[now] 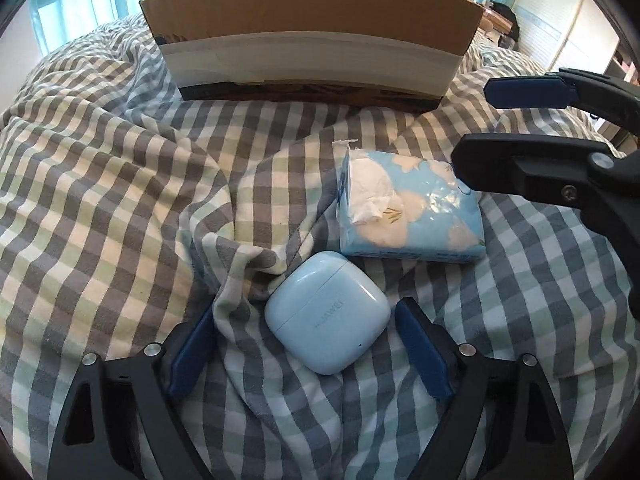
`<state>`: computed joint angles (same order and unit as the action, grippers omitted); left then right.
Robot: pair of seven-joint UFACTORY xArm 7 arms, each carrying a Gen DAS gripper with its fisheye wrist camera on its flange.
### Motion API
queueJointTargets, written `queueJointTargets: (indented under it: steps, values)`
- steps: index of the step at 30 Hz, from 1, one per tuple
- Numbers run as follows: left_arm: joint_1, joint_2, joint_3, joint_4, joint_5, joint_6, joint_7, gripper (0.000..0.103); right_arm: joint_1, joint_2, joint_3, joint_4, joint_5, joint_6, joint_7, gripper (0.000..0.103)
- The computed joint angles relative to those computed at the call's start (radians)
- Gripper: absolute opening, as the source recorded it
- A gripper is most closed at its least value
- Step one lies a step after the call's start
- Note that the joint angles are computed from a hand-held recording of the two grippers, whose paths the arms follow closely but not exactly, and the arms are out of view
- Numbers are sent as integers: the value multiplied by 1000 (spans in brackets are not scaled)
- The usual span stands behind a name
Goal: Organize objects
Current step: 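Reach to the bed and grasp the light-blue earbud case with the left tool, then grasp the blue floral tissue pack with the right tool while the left tool holds the case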
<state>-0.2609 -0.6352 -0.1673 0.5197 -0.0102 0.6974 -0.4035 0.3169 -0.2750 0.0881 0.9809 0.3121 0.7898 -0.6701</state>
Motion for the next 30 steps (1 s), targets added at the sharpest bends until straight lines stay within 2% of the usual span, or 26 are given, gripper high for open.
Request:
queueJointTargets:
  steps: [4,6,12,13,15,19,20,23,25,29,30]
  values:
    - [-6,-33,-4,-15,5,2,3,65,-3,5,9,1,-23,-2,14,81]
    - [-12,-52,1,-17,1,19,12,60,-3,7,15,0,-37,-2,21,81]
    - [-21,-131,19,-6,-18,86,49,59,11,21,18,8,-51,29,-3,81]
    - [-12,-151,18,-3,-10,91,53,55,16,24,17,13,-43,42,-20,81]
    - [14,-177,9,9,18,103,62,24,20,27,26,12,-57,49,-37,81]
    - [44,-182,10,25,48,90,83,24,20,43,59,11,-138,44,-11,81]
    - [51,-148,50,36,44,68,119,24,19,52,66,14,-162,44,4,81]
    - [53,-136,98,21,2,41,167,24,15,83,82,32,-230,48,59,81]
    - [51,-144,77,31,-19,53,163,23,13,111,90,53,-274,65,99,81]
    - [34,-146,95,23,-60,57,198,25,17,152,96,86,-331,96,149,81]
    - [28,-143,101,22,-72,58,209,29,18,161,98,92,-349,100,163,81]
